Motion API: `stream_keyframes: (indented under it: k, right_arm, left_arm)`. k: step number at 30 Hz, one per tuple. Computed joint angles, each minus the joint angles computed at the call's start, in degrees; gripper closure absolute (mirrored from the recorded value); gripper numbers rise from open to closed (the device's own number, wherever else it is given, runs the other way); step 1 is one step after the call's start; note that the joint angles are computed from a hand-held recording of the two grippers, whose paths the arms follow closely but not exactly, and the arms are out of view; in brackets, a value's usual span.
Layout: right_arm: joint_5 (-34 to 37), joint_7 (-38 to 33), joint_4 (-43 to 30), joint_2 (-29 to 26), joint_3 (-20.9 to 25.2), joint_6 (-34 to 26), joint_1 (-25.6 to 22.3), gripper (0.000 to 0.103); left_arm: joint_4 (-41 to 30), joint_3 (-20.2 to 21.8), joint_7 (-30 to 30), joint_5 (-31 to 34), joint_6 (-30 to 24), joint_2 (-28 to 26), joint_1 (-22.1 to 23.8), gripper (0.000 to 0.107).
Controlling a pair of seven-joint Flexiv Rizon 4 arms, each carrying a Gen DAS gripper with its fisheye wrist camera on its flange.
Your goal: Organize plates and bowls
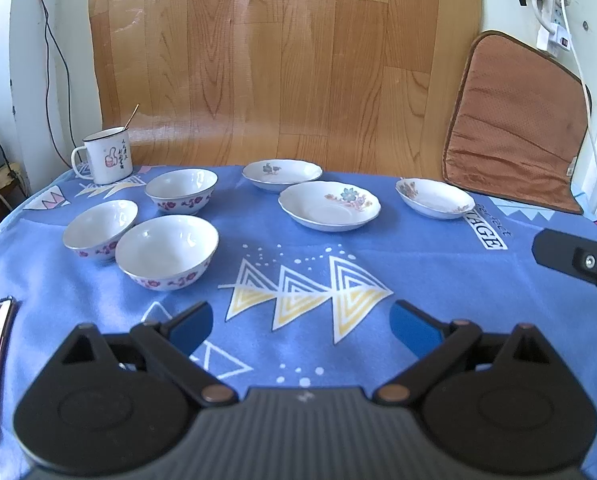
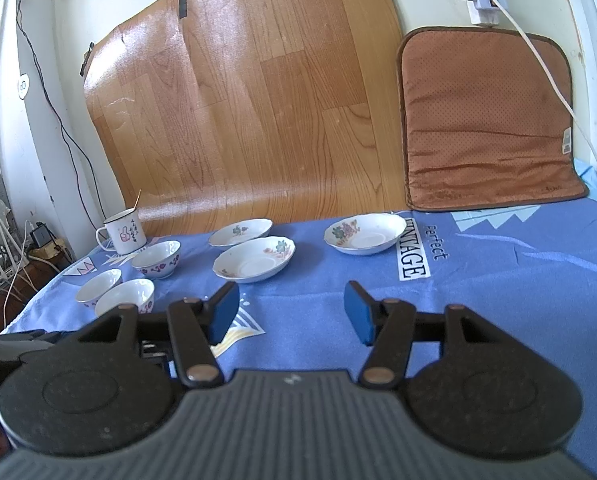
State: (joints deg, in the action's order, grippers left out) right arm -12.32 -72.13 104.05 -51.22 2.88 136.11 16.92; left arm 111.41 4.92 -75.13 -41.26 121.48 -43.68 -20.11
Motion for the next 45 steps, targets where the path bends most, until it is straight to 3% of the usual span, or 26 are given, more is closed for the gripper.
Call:
stream_keyframes:
  k: [45]
  right_arm:
    - [-0.36, 0.33, 0.24, 0.16, 0.24, -0.37, -0.25, 0.043]
  left_arm:
    - [0.55, 0.29, -1.39, 1.14, -0.4, 0.04, 0.21, 0.008]
